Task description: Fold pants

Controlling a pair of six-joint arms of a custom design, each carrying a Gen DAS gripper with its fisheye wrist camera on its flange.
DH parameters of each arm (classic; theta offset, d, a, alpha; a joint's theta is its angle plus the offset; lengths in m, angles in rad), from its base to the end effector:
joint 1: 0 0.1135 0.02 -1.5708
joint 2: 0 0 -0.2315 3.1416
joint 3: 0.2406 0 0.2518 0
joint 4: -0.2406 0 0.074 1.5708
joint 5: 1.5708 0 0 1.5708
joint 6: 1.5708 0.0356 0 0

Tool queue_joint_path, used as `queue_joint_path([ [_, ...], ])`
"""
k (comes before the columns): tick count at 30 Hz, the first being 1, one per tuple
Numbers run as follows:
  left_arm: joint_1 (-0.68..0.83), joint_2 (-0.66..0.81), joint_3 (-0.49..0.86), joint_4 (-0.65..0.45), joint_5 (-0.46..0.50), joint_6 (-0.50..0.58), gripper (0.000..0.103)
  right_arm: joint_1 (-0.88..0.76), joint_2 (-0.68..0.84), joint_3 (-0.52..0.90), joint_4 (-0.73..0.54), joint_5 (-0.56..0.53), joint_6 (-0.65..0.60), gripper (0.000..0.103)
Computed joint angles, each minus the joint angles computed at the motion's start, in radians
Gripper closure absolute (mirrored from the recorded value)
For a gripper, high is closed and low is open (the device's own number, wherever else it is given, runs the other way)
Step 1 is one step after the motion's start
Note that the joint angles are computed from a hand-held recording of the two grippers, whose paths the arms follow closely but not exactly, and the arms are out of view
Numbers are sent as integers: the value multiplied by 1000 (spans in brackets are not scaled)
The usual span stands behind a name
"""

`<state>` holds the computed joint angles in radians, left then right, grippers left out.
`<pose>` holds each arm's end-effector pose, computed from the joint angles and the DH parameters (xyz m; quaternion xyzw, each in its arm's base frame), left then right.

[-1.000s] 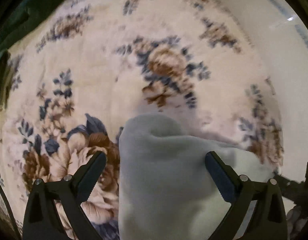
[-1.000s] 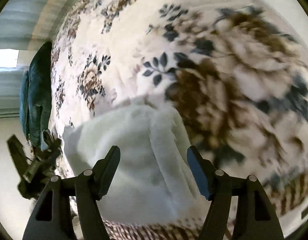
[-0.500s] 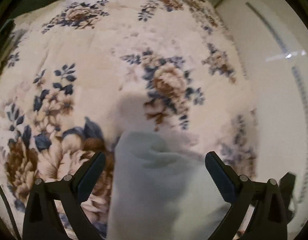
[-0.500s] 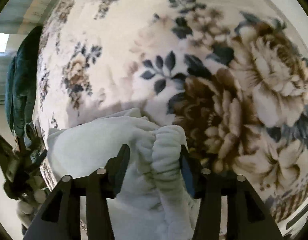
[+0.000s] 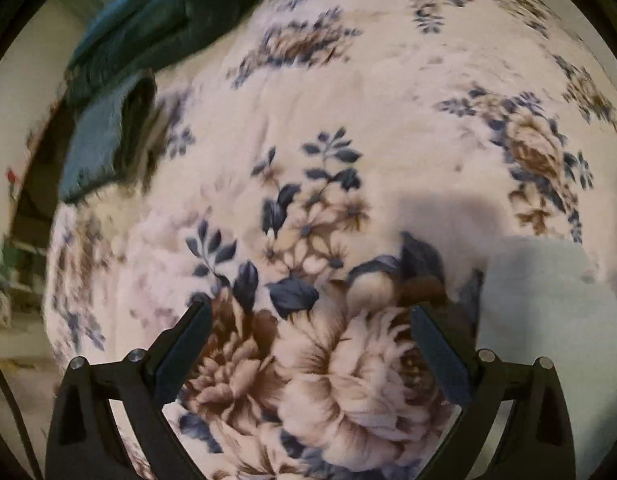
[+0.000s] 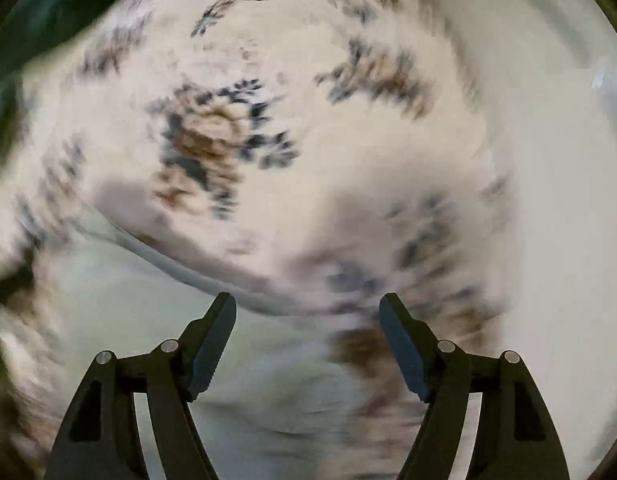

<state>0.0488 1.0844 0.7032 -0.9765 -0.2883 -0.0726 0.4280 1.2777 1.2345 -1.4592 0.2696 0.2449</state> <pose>0.1833 0.0191 0.1772 -0.0749 0.9813 0.1416 0.1069 0.1927 0.0775 0.2764 -0.0860 0.9866 -0.1156 0.0763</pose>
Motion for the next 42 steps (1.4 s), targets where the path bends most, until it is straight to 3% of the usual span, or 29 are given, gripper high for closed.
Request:
queue_joint_path([
  [1,35,4,1,10,14,13,2,-15,-10,28,-11,-57,-7,26],
  [4,103,28,10,36,38,53,2,-61,64,61,54,-494,-56,26],
  [7,171,67,6,54,95,76,2,63,259,104,183,-547,-91,26],
  [10,227,79,-2,54,150,97,2,77,548,245,201,-572,-104,30],
  [11,238,78,-7,55,161,101,2,51,625,293,184,-603,-111,36],
  [12,245,78,-12,56,170,104,2,24,691,336,158,-635,-111,49],
  [14,255,80,-27,56,198,107,2,-38,774,354,133,-770,-132,81],
  [17,257,83,-47,50,236,107,2,-81,787,320,169,-873,-82,85],
  [21,264,91,-30,22,295,99,2,-100,742,255,296,-733,57,86],
  [24,310,132,61,-40,488,83,2,-144,645,213,301,-798,50,84],
  [27,255,259,180,-66,605,44,2,-191,443,96,296,-810,30,77],
  [30,105,381,259,-49,636,3,2,-200,361,-38,251,-758,-19,77],
  [33,-20,476,324,-51,625,-3,2,-199,260,-169,246,-459,-19,79],
  [34,-48,486,334,-51,613,-5,2,-222,218,-199,251,-423,-17,79],
  [37,-142,553,391,-72,586,50,2,-377,91,-252,225,-564,-40,79],
  [39,-210,656,437,-97,549,143,2,-411,55,-258,203,-594,-68,78],
  [40,-247,691,441,-88,491,168,7,-426,41,-268,200,-605,-78,78],
  [42,-296,717,410,-23,366,234,56,-468,43,-283,192,-617,-125,78],
])
